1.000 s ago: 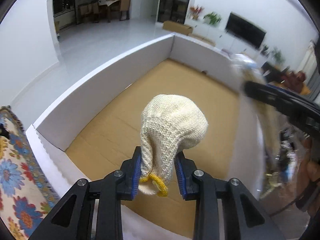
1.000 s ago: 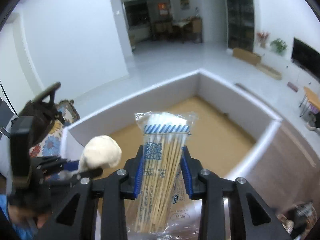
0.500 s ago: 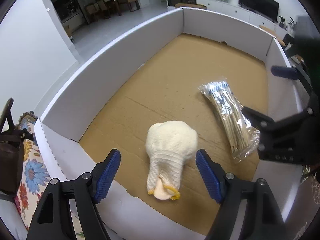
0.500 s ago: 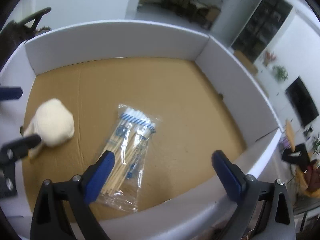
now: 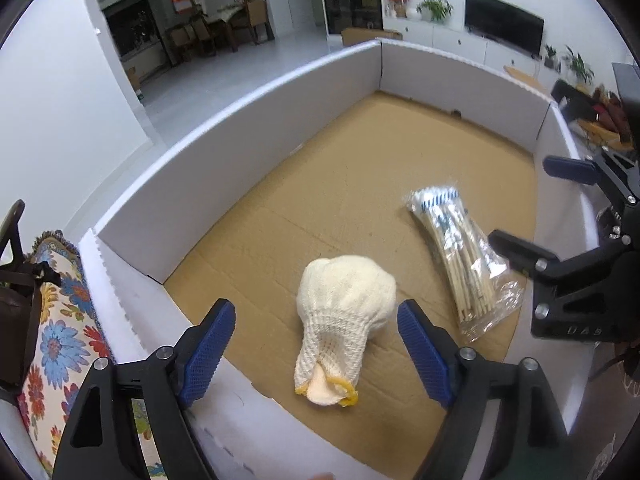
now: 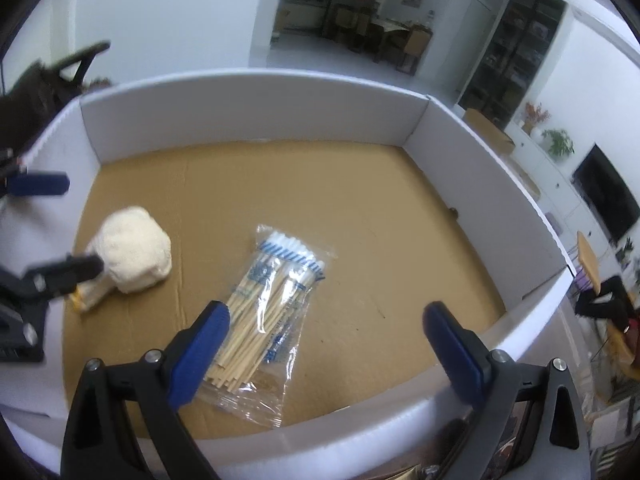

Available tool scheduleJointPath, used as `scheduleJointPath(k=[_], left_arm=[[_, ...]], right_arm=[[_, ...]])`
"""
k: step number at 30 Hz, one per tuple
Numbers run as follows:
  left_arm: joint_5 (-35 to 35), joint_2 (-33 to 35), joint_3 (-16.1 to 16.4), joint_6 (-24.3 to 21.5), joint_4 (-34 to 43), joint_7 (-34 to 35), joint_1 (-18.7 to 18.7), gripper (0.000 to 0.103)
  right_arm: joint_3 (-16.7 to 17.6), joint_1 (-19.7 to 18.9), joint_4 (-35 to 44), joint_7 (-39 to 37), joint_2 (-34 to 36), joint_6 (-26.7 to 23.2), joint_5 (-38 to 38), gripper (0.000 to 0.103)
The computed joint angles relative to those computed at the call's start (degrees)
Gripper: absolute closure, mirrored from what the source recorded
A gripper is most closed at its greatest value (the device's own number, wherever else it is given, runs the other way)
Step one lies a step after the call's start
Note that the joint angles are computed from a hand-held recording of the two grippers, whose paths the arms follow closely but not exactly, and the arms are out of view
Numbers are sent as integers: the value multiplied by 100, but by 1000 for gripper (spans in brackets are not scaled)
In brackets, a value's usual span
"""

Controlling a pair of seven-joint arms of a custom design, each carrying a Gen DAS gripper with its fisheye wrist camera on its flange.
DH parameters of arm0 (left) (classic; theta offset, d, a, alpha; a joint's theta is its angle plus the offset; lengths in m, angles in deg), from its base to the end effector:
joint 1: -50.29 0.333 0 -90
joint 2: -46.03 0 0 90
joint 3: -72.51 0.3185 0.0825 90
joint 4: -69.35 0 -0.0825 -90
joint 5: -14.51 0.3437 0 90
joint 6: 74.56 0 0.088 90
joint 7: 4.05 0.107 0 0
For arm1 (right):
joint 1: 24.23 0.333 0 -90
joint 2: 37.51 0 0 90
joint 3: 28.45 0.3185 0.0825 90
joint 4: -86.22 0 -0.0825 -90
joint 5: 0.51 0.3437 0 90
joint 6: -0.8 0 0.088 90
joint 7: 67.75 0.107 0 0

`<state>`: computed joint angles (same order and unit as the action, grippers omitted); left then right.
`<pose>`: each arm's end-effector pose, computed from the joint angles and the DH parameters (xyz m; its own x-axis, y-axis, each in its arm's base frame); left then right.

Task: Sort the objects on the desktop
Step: 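Open both tools to drop the glove and swab bag in the bin, then move both tools back over the table toward the remaining objects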

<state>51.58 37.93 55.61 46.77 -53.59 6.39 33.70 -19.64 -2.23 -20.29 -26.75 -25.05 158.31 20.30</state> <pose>0.4189 -0.2508 0.5005 0.4947 -0.8626 -0.1056 -0.7420 -0.3561 -0.5680 0.5470 0.3004 0.5017 0.8334 -0.5156 0.1991 -0.2965 -0.7211 -0.6262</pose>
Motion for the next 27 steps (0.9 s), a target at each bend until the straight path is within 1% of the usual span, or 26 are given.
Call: scheduleJointPath(k=[1,2,3,5,6,8,9,10,12,13,14,15,17,18,19,21,24,26,27], left_arm=[[135,-121,-40,54,-77,-257,-2,20],[281,-246,-79,147,-162,-497,0,20],[493,-431,-151,257,-271,-819,-1,20],[785,-652,-334,241,-291,-1263,-20,20],[899,-714,-427,227,-244,-1454,-40,20],[1007,-743,-542,235,-149,-1640,-99,16],[1148,-622,-692,168,30,-1797,-142,11],[1277,-572,-772,125,108,-1905,-198,6],[1719,-389,-987,49,295,-2156,-355,3],[1982,-221,-1099,-20,452,-2208,-468,1],[2194,-18,-1176,-78,633,-2182,-595,0],[2353,227,-1244,-135,837,-2138,-735,0],[2461,655,-1244,-13,1189,-1837,-987,0],[2466,1038,-1212,163,1531,-1501,-1093,0],[2436,1278,-1190,255,1726,-1300,-1207,0],[2350,1829,-1147,288,2245,-868,-1443,0],[2165,2469,-1040,304,2830,-434,-1758,0],[2058,2617,-924,414,2910,-370,-1873,0],[2089,2646,-859,445,2852,-480,-1975,0]], right_arm=[[106,-120,-2,-104,-68,-7,379,1],[211,-269,17,-317,-167,-63,892,0],[276,-288,-91,-398,-351,-24,1310,0],[220,-344,-264,-716,-657,-73,1885,0],[160,-387,-530,-973,-962,-99,2225,0],[-62,-364,-1057,-1191,-1514,-122,2489,0],[-198,-359,-1367,-1289,-1808,-69,2586,0],[-355,-355,-1707,-1471,-2119,-17,2761,0],[-635,-393,-2432,-1631,-2784,32,2901,0],[-722,-513,-2794,-1713,-3151,-17,2863,0],[-924,-526,-3079,-1421,-3318,119,2576,0],[-1027,-740,-3353,-1317,-3485,74,2389,0],[-1184,-1161,-3760,-980,-3693,-45,1856,0],[-1206,-1443,-3971,-772,-3750,-67,1502,0],[-1232,-1627,-4076,-635,-3733,-63,1235,0],[-1269,-2016,-4373,-403,-3757,29,683,0],[-1509,-2213,-4534,-328,-3690,30,388,0],[-1642,-2200,-4449,-290,-3494,6,415,0],[-1683,-2181,-4443,-265,-3413,13,477,0]])
